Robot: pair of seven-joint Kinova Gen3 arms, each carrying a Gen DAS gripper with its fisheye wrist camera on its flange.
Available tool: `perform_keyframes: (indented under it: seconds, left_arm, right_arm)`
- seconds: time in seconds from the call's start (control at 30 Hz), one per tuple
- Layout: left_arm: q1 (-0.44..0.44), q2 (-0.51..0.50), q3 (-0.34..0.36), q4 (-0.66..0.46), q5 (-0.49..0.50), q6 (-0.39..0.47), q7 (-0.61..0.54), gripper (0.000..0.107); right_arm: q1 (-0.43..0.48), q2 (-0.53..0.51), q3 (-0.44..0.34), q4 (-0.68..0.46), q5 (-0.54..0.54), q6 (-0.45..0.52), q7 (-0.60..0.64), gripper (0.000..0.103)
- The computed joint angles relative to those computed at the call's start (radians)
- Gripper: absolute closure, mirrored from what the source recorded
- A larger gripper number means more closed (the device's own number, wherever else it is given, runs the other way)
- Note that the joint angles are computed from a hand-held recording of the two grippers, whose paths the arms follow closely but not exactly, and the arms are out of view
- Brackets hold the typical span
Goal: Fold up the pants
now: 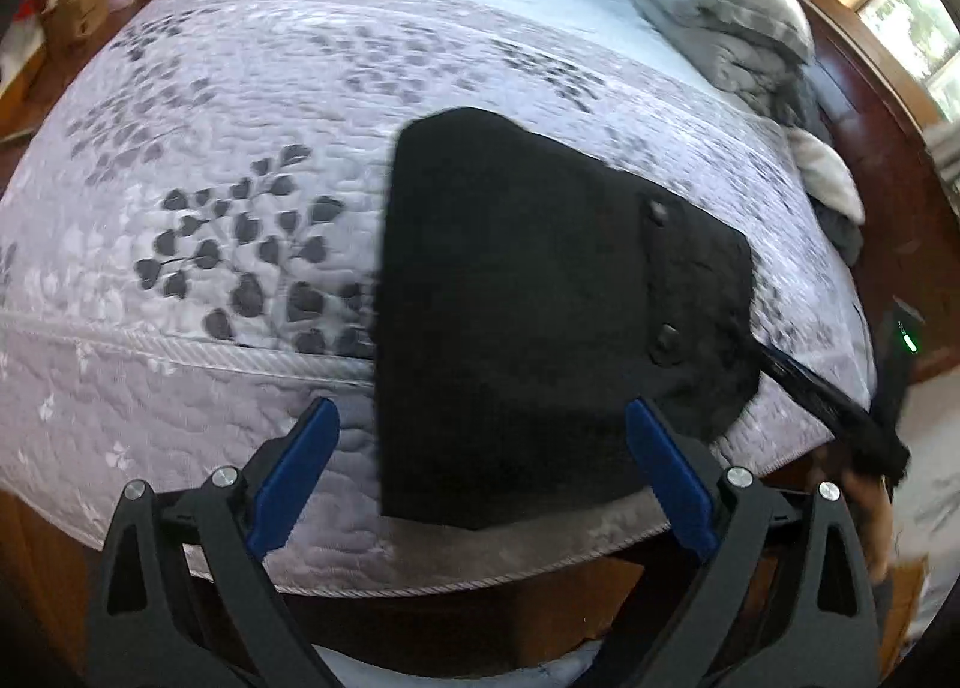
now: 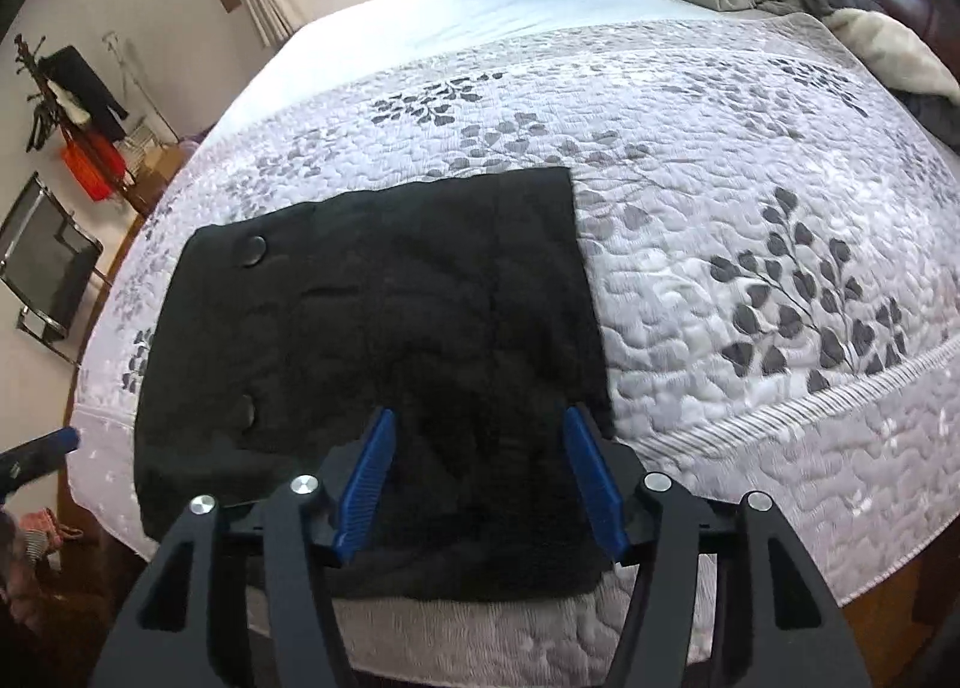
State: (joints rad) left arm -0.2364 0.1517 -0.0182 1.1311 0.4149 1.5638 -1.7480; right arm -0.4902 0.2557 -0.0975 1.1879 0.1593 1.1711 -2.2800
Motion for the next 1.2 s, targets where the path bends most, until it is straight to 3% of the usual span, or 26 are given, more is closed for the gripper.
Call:
perform_keyframes:
  seconds: [0.4,0.6,0.77,1.03,1.2]
  left_arm:
    - [-0.002,0.08,0.014,-0.042,-0.043,0.064,0.035,0.011]
    - [-0.139,0.181,0.036,-0.092,0.136,0.236,0.003,0.011]
    - [-0.188,0.257,0.042,-0.095,0.202,0.288,0.004,0.011]
    - [-0.185,0.291,0.061,-0.029,0.224,0.249,0.012,0.011]
    - [-0.178,0.316,0.079,-0.032,0.27,0.271,0.001,0.011]
  right_arm:
    - [0.033,-0.044,-0.007,0.054,-0.022,0.019,0.013,0.037]
    - [0.043,-0.044,-0.01,0.061,-0.04,0.011,0.023,0.037]
    - [0.049,-0.045,-0.011,0.074,-0.055,0.0,0.024,0.036]
    - [0.063,-0.037,-0.013,0.07,-0.09,0.008,0.057,0.031]
    - [0.063,-0.024,-0.011,0.064,-0.098,0.012,0.064,0.03]
